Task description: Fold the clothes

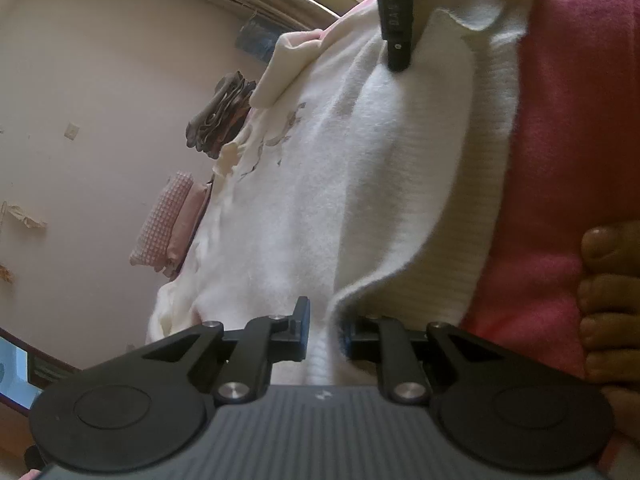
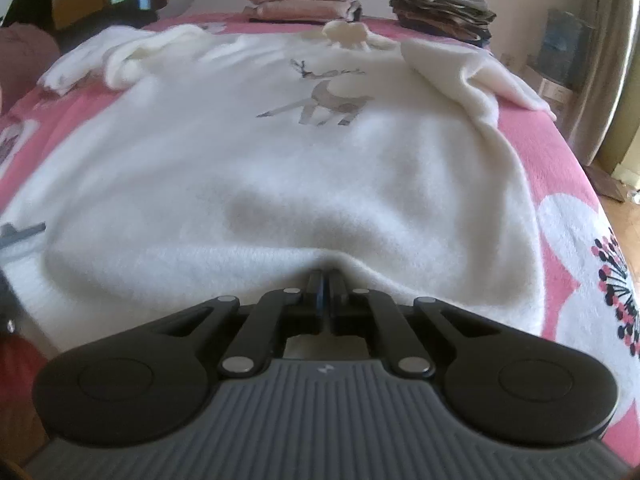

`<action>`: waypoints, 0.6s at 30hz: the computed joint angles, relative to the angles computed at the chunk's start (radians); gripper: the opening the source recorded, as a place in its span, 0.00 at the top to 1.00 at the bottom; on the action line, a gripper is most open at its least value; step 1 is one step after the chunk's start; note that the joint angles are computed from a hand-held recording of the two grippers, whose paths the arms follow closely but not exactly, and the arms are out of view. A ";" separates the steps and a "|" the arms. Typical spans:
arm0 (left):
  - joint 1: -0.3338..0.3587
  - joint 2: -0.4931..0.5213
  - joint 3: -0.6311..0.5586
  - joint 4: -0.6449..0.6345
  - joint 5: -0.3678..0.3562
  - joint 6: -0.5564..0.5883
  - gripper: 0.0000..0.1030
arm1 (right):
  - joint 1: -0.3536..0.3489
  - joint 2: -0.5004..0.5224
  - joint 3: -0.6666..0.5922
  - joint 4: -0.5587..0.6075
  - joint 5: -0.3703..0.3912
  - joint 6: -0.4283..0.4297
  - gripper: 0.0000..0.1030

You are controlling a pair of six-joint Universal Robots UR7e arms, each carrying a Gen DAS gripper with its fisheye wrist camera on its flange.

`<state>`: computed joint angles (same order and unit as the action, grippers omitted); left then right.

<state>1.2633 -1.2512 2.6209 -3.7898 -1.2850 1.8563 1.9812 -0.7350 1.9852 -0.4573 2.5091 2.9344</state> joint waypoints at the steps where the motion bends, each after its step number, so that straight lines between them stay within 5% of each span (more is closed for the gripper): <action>1: 0.002 0.000 -0.002 0.001 -0.002 0.000 0.83 | 0.000 -0.006 0.005 -0.004 -0.002 0.002 1.00; 10: -0.003 -0.029 0.003 0.028 0.006 0.007 0.78 | 0.073 -0.106 0.126 0.024 -0.191 -0.039 0.93; 18: -0.042 -0.159 0.029 0.136 0.080 -0.022 0.62 | 0.063 -0.009 0.077 0.122 -0.195 0.011 0.91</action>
